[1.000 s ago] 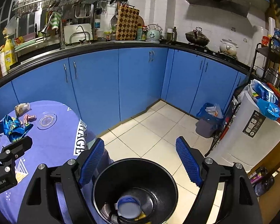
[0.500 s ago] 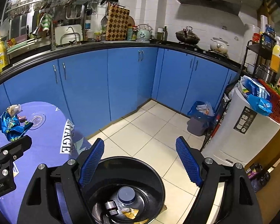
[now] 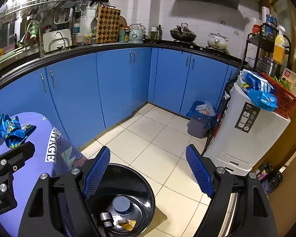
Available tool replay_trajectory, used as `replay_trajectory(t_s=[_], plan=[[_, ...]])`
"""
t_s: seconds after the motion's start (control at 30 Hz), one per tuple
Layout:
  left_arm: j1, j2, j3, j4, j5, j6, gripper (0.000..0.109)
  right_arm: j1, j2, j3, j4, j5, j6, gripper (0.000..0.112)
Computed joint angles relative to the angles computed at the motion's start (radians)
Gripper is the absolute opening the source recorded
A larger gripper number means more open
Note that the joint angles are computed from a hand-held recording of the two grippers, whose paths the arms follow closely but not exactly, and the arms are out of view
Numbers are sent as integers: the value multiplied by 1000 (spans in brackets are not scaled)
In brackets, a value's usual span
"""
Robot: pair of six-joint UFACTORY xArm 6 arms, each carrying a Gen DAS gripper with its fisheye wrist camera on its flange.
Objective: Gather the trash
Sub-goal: 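Carry the wrapper and canister over the black bin and open both grippers, then return to the table and grasp the blue-white cardboard box with the right gripper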
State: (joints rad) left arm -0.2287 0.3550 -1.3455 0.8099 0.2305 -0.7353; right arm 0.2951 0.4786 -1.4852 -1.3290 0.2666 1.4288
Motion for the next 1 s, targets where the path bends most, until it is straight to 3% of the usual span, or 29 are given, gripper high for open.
replay_trajectory(t_s=[0.13, 0.43, 0.73, 1.0], plan=[[-6, 11, -26, 81, 21, -89, 96, -10, -4, 10, -5, -3, 10, 77], [3, -2, -11, 110, 40, -130, 98, -14, -7, 19, 25, -24, -9, 77], [74, -104, 96, 177, 19, -223, 99, 54, -2, -10, 73, -25, -93, 77], [205, -249, 263, 311, -16, -386, 99, 155, 45, -79, 274, -57, -324, 77]])
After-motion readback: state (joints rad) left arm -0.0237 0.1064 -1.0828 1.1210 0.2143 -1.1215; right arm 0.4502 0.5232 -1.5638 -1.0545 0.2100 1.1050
